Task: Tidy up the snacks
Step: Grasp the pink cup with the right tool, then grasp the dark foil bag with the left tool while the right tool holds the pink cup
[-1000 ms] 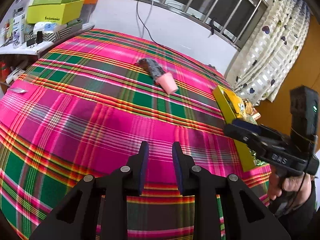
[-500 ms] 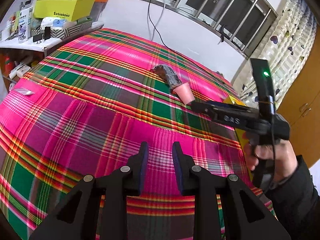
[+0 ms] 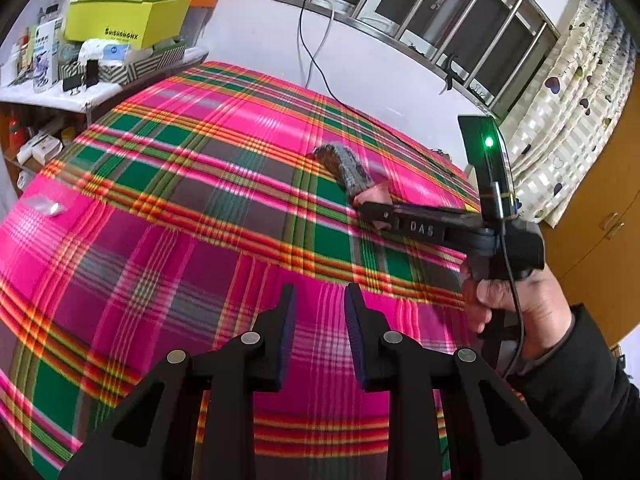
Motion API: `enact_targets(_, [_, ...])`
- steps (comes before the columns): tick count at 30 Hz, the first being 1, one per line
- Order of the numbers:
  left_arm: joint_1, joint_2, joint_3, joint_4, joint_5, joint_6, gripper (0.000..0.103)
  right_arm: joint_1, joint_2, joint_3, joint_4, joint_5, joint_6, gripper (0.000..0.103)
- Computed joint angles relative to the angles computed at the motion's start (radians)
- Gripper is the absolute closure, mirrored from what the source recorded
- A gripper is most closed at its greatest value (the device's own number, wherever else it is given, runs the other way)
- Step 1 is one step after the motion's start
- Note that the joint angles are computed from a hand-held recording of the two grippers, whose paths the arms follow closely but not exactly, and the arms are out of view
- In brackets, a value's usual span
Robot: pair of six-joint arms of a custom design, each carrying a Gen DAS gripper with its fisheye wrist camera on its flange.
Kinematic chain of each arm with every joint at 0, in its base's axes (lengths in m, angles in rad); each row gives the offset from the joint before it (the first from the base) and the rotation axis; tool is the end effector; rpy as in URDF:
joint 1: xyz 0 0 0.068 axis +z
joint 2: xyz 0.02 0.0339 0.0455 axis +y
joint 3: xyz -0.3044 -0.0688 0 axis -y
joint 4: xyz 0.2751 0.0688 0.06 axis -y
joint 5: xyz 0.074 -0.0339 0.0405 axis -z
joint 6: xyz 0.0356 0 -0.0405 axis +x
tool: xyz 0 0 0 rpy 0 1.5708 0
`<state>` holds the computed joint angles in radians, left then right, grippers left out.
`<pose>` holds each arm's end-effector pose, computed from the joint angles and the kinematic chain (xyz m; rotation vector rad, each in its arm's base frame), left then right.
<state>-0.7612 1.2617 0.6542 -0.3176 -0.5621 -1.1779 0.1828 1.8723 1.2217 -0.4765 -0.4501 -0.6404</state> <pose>0.1942 -0.1588 0.2125 -0.6980 2.2201 -0.2608 0.4015 0.0900 0.1895 -1.1534 2.3094 0.4429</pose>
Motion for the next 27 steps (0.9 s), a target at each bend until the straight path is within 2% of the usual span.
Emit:
enact_targets(5, [0.038, 0.024, 0.044, 0.004, 0.019, 0.074, 0.078, -0.038, -0.022, -0.02, -0.002, -0.037, 0.01, 0.077])
enact_targets(11, [0.128, 0.101, 0.108, 0.043, 0.107, 0.181, 0.077, -0.107, -0.075, -0.043, -0.025, -0.097, 0.014, 0.077])
enact_targets(12, [0.148, 0.121, 0.121, 0.055, 0.132, 0.199, 0.076, -0.12, -0.085, -0.046, -0.03, -0.107, 0.014, 0.077])
enact_targets(14, [0.187, 0.156, 0.141, 0.089, 0.173, 0.237, 0.06, -0.147, -0.102, -0.051, -0.044, -0.131, 0.013, 0.077])
enact_targets(15, [0.207, 0.179, 0.158, 0.099, 0.191, 0.247, 0.058, -0.164, -0.113, -0.053, -0.053, -0.147, 0.01, 0.077])
enact_targets(20, [0.28, 0.289, 0.251, 0.138, 0.244, 0.283, 0.046, -0.225, -0.145, -0.047, -0.096, -0.208, -0.01, 0.077])
enact_targets(22, [0.302, 0.328, 0.284, 0.147, 0.257, 0.292, 0.046, -0.245, -0.152, -0.04, -0.111, -0.227, -0.018, 0.077])
enact_targets(24, [0.329, 0.379, 0.334, 0.131, 0.259, 0.275, 0.045, -0.26, -0.152, -0.03, -0.127, -0.242, -0.025, 0.077])
enact_targets(27, [0.363, 0.433, 0.389, 0.114, 0.249, 0.247, 0.037, -0.282, -0.147, -0.015, -0.146, -0.26, -0.037, 0.077])
